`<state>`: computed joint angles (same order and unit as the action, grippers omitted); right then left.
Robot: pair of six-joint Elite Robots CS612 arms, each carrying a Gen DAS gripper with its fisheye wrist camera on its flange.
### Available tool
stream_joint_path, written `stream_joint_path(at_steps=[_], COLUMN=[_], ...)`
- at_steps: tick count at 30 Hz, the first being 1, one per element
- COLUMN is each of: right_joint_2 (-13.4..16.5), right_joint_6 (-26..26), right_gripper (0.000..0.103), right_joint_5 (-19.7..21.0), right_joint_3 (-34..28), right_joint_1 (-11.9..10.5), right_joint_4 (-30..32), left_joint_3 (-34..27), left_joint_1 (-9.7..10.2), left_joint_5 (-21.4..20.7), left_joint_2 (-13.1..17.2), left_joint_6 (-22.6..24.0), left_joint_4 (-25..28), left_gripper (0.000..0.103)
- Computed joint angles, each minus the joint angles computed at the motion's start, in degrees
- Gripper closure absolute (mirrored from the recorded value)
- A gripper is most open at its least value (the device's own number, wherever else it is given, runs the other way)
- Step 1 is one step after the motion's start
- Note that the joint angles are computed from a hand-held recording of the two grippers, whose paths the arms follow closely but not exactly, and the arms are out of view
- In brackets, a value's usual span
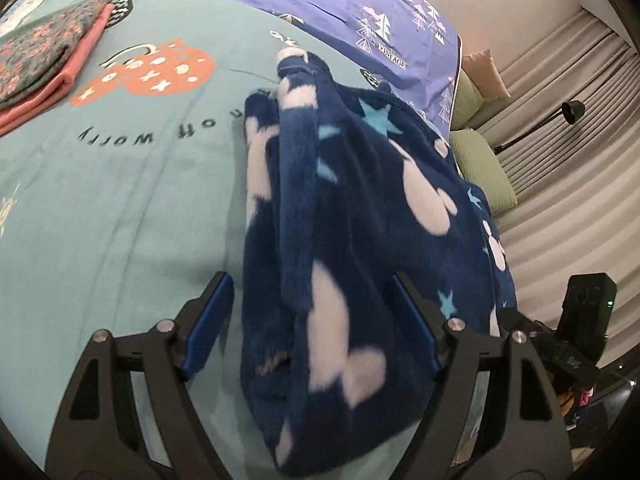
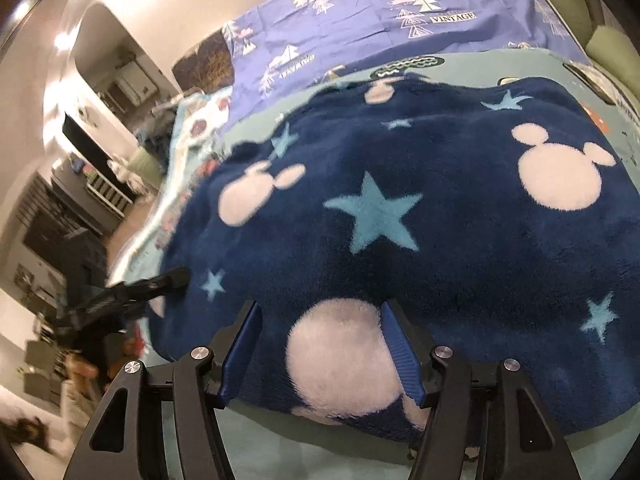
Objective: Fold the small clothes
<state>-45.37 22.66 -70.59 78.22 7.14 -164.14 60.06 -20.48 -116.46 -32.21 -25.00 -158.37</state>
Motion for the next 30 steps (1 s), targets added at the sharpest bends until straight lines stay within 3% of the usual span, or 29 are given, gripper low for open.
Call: stream_joint_path(at_steps=[5,7,9,12,16,20,27,30], right_joint_2=[1.01,2.63,4.39,4.35,3.65,3.10,1.29,-0.13], right_joint_6=[1.18,2.67,3.65,2.81,0.69,3.35,5.96,4.17], right_gripper=[0.040,0.040,0.040,0.042,0.042,0.042,0.042,0.042], right_joint_5=[-2.16,-0.18,-0.89,-3.67,-5.29,-1.71,3.49,1.69], right_joint_3=[-2.57,-4.97,-7.03,-6.72,-5.76,-3.49,0.51,2.59], right_joint_1=[0.15,-0.22,-0.29,0.36,0.90,-0.10,-1.70,-1.76], right_joint_4=[-0.80,1.66,4.69,3.78,2.69,-1.08,-6.22,-7.78], left_joint_3=[-2.52,-2.66,-2.38,-1.55,0.52,1.42,-0.47,-1.81], left_joint_1=[-0.18,-0.08,0.22,0.29,-1.04,-1.84,-4.24,-5.42], left_joint_5=[-1.04,-1.36,-1.78,-1.55,3.87,4.46,8.15,9.56], left_joint_2=[1.37,1.57,1.68,1.42,-0.64,-2.37,-3.87,-3.85], left_joint_6=[1.75,1.13,-1.61,-5.04,-1.14,1.18,9.31,12.02], left_joint_4=[1.61,1.16,-0.36,-3.52,-5.06,-7.69,-4.29,-2.13], left_gripper=[0.029,0.035,0.050,0.062,0.067,0.069,0.069,0.069])
